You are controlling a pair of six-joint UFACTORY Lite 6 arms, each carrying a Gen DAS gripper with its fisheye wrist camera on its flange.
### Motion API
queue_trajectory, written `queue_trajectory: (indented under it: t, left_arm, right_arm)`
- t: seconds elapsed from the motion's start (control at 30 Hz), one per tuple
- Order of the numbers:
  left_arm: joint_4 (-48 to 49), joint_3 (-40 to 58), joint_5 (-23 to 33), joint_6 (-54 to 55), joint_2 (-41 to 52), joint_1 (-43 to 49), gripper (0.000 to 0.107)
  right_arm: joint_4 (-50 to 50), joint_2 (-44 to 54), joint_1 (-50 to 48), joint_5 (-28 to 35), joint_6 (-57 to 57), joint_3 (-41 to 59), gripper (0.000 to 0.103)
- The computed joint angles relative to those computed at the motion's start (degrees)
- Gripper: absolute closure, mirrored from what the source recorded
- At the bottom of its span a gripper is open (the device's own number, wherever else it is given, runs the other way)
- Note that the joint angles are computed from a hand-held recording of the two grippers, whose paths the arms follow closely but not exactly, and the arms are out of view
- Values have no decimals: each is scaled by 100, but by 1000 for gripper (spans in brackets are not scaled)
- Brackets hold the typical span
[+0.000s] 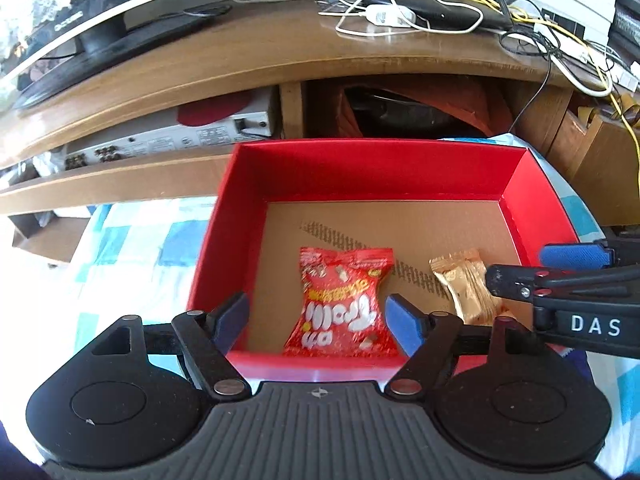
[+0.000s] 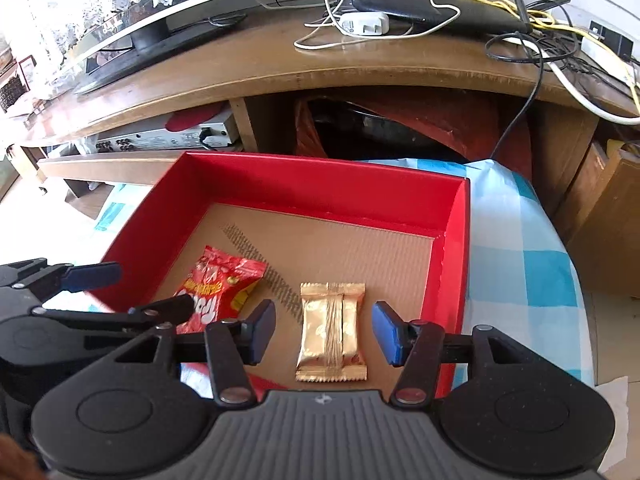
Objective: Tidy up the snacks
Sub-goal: 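Open both grippers to release the snacks and withdraw from the box, then grasp the yellow mango candy bag with the left gripper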
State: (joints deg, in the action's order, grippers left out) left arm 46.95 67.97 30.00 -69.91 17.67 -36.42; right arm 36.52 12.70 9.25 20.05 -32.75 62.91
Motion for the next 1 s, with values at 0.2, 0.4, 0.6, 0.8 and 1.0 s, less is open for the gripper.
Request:
queue_trajectory:
  t: [0.2, 0.4, 0.6, 0.8, 1.0]
  left_arm:
    - [-364, -877, -64, 92, -952, 81, 25]
    - [-652, -1682, -22, 107, -1680, -53, 25]
    - [-1102, -2460, 6, 218, -2510, -281, 23]
    - [-1684, -3094, 80, 374, -3216, -520, 23]
    - [-2083, -3548, 163, 398, -3642, -825, 22]
  right_arm:
    - [-107, -819, 138, 115, 107, -715, 35]
    - [-523, -1611, 468, 239, 570, -1481, 33]
    - [-813, -2253, 752, 469, 887, -2128, 30]
    - [-939, -2268, 1068, 507, 1061, -2420, 27]
    - [-612, -2137, 1027, 612, 737, -2402, 19]
